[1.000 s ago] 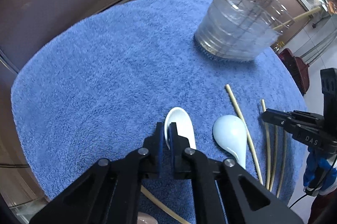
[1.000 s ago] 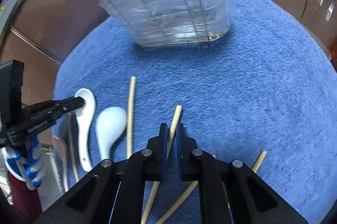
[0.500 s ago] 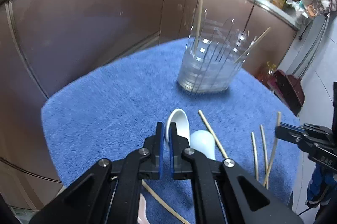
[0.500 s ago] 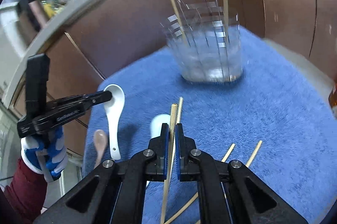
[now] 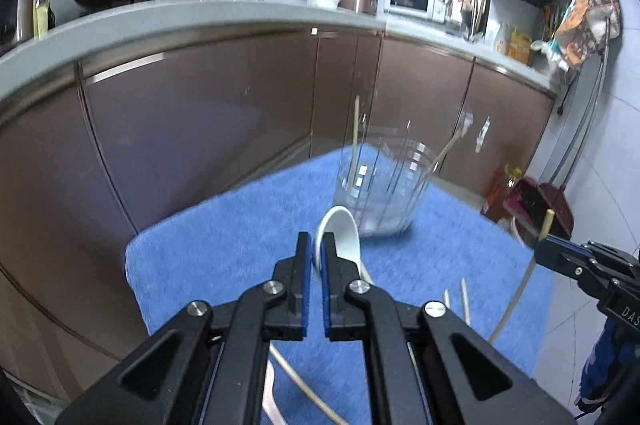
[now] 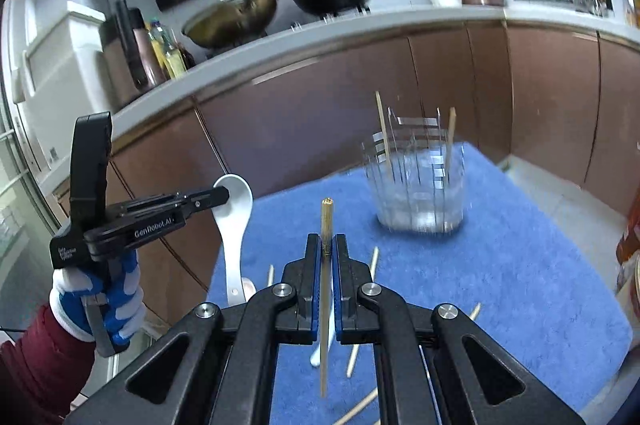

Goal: Organize utensils
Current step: 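Lower the white spoon into the holder with the left tool while the right tool drops its chopstick in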

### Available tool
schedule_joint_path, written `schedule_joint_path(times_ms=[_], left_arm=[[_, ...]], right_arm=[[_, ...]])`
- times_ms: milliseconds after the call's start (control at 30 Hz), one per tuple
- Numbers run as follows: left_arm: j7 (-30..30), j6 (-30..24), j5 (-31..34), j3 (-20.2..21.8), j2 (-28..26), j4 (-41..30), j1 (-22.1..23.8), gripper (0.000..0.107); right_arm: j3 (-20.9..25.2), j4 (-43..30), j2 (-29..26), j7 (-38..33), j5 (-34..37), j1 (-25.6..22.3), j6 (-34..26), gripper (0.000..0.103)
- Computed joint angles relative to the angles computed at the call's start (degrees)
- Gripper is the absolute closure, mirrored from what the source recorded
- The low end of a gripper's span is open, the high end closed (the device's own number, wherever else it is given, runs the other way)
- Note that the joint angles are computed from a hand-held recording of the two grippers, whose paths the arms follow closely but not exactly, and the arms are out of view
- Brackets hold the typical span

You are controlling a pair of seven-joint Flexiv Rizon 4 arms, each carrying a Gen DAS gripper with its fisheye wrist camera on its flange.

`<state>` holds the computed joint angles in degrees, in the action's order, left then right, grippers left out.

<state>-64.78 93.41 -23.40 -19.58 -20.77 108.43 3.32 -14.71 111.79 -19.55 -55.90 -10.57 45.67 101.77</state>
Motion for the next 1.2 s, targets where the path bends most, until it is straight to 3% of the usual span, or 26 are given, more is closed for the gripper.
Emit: schedule_joint_path(times_ms=[100, 300, 433, 533, 633, 733, 833, 967, 1100, 1200], left_arm=[[-0.10, 1.11, -0.22, -1.35, -0.89, -2.96, 0.29, 0.103], [-4.37, 1.08, 1.42, 3.36, -6.04, -13.45, -5.06, 0.103], [-10.94, -0.80, 3.99, 15.73, -12.75, -25.54, -14.92, 0.103], [-15.59, -2.92, 5.24, 20.30, -17.98, -33.79, -17.95, 0.103], [-22.05, -4.82, 6.74, 27.62, -24.06, -42.56, -21.85, 0.103], [-28.63, -8.00, 8.10, 34.68, -30.00, -50.93, -24.56, 0.103], [-33.69, -10.25, 9.26, 37.82, -34.70, -57.20, -25.00, 0.103], [-41.13, -11.22, 11.80, 43.41, -39.73, -63.35, -25.99, 0.103], [-45.89, -11.38, 14.18, 45.03, -42.71, -66.87, -25.82, 0.103], [-46.72, -10.96, 16.10, 43.05, -43.54, -67.39, -25.00, 0.100]], right_arm=[[-0.30, -2.43, -0.28, -0.89, -0.16, -0.50, 0.93, 0.098], [-0.74, -11.03, -2.98, -3.15, 0.23, -2.97, 1.94, 0.098], [-5.22, -17.67, -6.67, -4.07, 1.64, -1.91, 2.04, 0.098], [-6.97, -23.24, -10.20, -3.95, 2.21, -2.78, 1.35, 0.098], [-10.47, -27.69, -14.05, -3.07, 3.18, -2.60, 1.11, 0.098], [-13.46, -31.93, -18.15, -1.35, 4.34, -2.80, 0.13, 0.098], [-13.47, -36.12, -21.97, 0.91, 3.62, -4.84, -1.97, 0.098], [-18.37, -37.72, -26.29, 4.42, 3.06, -3.70, -2.66, 0.098], [-18.04, -38.79, -28.55, 6.33, 2.39, -4.80, -2.87, 0.098], [-17.79, -37.71, -29.16, 7.21, 1.85, -4.98, -2.87, 0.098]])
